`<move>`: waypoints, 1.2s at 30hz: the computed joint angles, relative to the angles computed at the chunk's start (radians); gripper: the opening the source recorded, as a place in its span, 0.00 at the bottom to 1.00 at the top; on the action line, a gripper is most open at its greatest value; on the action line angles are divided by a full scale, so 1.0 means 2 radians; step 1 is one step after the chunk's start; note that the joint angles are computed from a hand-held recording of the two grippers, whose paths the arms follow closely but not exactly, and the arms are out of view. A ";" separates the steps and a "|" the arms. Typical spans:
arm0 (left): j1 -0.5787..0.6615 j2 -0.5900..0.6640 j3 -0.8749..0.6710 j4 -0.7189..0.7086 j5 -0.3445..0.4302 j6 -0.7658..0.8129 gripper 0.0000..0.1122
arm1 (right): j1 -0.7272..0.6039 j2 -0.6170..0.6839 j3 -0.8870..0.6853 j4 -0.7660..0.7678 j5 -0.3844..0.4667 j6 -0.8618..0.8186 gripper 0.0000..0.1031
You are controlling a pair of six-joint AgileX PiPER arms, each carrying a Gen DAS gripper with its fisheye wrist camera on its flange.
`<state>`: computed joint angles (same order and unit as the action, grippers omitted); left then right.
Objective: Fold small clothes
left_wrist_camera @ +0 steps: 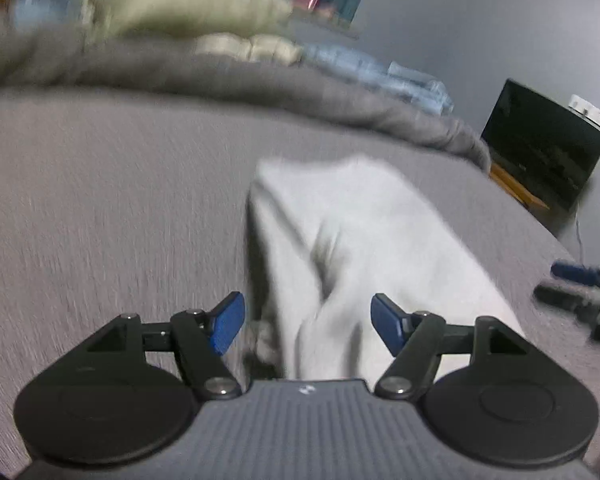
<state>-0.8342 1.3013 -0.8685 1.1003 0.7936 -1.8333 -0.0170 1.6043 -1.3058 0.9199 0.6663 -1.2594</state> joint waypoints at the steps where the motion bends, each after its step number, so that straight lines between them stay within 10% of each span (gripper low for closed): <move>1: -0.021 0.013 -0.013 0.034 0.025 -0.004 0.61 | 0.011 -0.022 0.037 0.016 -0.029 -0.024 0.68; 3: -0.045 0.031 -0.034 0.084 0.033 0.012 0.60 | 0.010 -0.061 0.100 0.076 -0.052 -0.091 0.52; 6: -0.041 0.085 -0.096 0.057 0.025 0.098 0.33 | 0.024 -0.061 0.124 0.084 -0.073 -0.085 0.17; 16: 0.087 0.152 -0.078 0.033 -0.093 0.075 0.10 | 0.021 0.042 0.059 0.088 -0.053 -0.099 0.13; 25: 0.112 0.176 -0.096 0.032 -0.113 0.124 0.09 | 0.028 0.034 0.085 0.222 -0.054 -0.219 0.20; 36: 0.094 0.152 -0.092 -0.009 -0.090 0.181 0.09 | 0.049 0.077 0.022 0.059 -0.087 -0.027 0.23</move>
